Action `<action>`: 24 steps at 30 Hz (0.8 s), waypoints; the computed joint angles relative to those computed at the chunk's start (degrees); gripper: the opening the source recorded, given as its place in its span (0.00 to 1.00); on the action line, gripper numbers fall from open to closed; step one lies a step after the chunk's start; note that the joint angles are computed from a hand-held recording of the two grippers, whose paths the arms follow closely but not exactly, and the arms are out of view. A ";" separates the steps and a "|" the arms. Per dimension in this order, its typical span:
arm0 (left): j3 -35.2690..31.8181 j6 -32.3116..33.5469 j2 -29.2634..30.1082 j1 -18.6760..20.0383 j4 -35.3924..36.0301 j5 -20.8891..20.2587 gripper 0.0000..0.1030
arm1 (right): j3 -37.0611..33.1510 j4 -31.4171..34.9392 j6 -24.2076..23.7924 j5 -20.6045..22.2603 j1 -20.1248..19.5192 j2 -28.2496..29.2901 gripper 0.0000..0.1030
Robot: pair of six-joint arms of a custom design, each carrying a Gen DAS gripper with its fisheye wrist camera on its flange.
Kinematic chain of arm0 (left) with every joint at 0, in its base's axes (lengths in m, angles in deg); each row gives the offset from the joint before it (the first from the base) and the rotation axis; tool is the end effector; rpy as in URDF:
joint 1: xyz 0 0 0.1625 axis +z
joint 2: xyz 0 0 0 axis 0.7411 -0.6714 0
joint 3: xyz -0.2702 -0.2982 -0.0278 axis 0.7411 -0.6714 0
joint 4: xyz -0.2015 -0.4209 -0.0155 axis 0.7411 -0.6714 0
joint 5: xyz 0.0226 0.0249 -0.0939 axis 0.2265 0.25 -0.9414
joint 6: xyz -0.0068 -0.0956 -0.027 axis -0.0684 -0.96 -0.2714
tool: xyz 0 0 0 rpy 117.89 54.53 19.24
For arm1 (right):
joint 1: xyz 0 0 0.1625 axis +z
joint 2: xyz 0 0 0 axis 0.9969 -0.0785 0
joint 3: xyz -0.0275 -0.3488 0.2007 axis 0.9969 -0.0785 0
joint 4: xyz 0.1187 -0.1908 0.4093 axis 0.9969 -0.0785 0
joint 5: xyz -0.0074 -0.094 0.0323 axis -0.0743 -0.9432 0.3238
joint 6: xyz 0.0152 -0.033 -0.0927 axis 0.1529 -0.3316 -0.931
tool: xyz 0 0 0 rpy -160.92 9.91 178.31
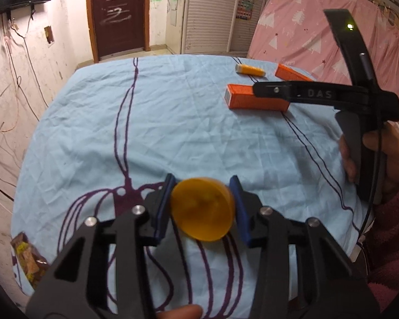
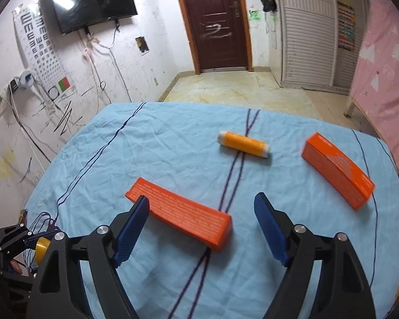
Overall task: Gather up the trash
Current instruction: 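Grasp the yellow lid with the left tool while the right tool grasps the orange box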
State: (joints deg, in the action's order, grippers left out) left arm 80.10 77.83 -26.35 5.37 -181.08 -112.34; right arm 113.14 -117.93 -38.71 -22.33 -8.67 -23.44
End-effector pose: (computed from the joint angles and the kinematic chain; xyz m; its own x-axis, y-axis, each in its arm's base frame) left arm -0.2987 -0.7078 -0.1046 -0.6914 0.4893 -0.5315 0.6740 0.7017 -0.2308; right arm -0.0706 -0.7954 0.3139 -0.8173 -0.1167 0.5642 -0.4445 0.7508 -0.4886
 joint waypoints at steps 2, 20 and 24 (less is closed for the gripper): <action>0.30 -0.30 -0.29 0.09 -0.06 -0.36 0.39 | -0.67 1.06 -0.69 0.11 0.17 0.45 0.75; 0.42 -4.44 -1.46 0.62 1.96 -1.98 0.39 | 0.62 2.77 -5.61 -3.75 1.53 0.94 0.52; 0.70 -4.45 -1.53 0.46 1.57 -1.88 0.39 | 0.92 1.70 -5.73 -4.33 1.52 0.76 0.20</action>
State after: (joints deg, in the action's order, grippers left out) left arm 80.80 73.39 -27.88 5.83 -179.51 -114.22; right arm 114.05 -116.22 -44.45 -26.66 -7.15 -22.68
